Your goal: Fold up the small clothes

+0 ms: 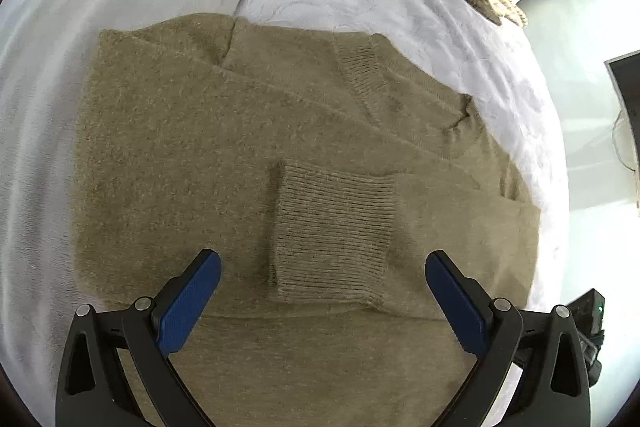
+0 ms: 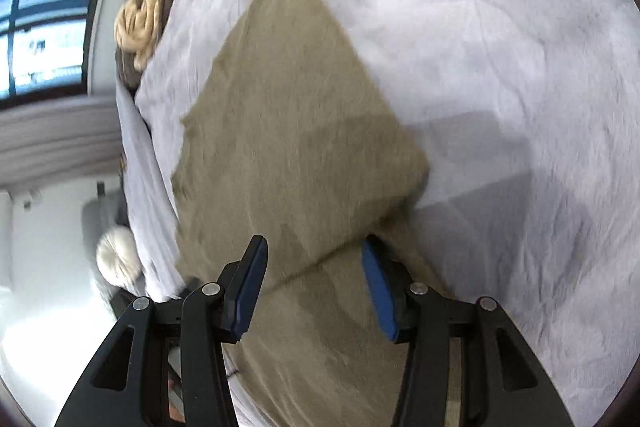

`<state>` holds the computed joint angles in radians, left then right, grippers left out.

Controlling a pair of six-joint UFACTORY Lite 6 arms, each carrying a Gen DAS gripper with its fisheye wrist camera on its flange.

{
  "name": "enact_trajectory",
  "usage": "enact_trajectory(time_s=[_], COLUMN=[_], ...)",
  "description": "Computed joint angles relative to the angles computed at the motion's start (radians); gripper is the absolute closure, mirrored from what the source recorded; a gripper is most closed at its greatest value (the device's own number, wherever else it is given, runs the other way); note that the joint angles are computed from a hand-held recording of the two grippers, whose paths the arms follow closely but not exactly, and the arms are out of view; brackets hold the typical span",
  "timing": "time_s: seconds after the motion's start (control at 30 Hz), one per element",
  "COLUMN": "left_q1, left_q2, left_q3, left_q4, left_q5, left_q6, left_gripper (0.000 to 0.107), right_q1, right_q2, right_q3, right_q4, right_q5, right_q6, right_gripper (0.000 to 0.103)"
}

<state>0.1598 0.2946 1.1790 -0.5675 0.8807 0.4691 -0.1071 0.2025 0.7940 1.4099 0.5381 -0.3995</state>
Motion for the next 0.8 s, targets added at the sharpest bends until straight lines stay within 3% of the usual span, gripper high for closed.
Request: enact_trajectory(time_s=[0.03, 0.1, 0.17, 0.2, 0.23, 0.27, 0.33, 0.5, 0.67, 0.8], left_q1=[-0.008, -0.02, -0.045, -0.048, -0.047, -0.031, 0.0, 0.023, 0.011, 0.028], left_q2=[0.015, 0.035, 0.064, 0.069, 0.074, 0.07, 0.051, -0.003, -0.019, -0.045], left_q3=[0.008, 0.016, 0.042, 0.048, 0.058, 0.065, 0.064, 0.009, -0.064, -0.069], left_q4=[0.022, 0.049, 0.105, 0.114, 0.115, 0.088, 0.033, 0.032, 0.102, 0.181], left_q5=[-0.002, -0.006, -0.007, -0.007, -0.002, 0.01, 0.031, 0.018, -0.051, -0.076], left_q6=[-0.018, -0.04, -0.083, -0.086, -0.08, -0.046, 0.013, 0.088, 0.057, -0.003], left_gripper=[0.005, 0.02, 0.065, 0.077, 0.089, 0.101, 0.101, 0.101, 0.101, 0.101], right_q1=[-0.001, -0.05, -0.043, -0.057, -0.07, -0.069, -0.073, -0.051, -0.099, -0.129], right_q2=[0.001, -0.001, 0.007, -0.018, -0.029, -0.023, -0.002, 0.047, 0.017, -0.031], right_q3=[-0.001, -0.013, 0.021, 0.02, 0.034, 0.063, 0.102, 0.167, 0.128, 0.159], right_q4=[0.025, 0.033, 0.001, -0.058, -0.136, -0.212, -0.267, -0.611, -0.564, -0.64], right_q5=[-0.009, 0.01, -0.005, -0.006, -0.007, -0.008, 0.006, 0.011, 0.077, 0.198], right_q6=[-0.011, -0.035, -0.002, 0.025, 0.064, 0.108, 0.107, 0.287, 0.227, 0.269], right_gripper=[0.05, 0.05, 0.055, 0.066, 0.09, 0.094, 0.094, 0.094, 0.093, 0.075])
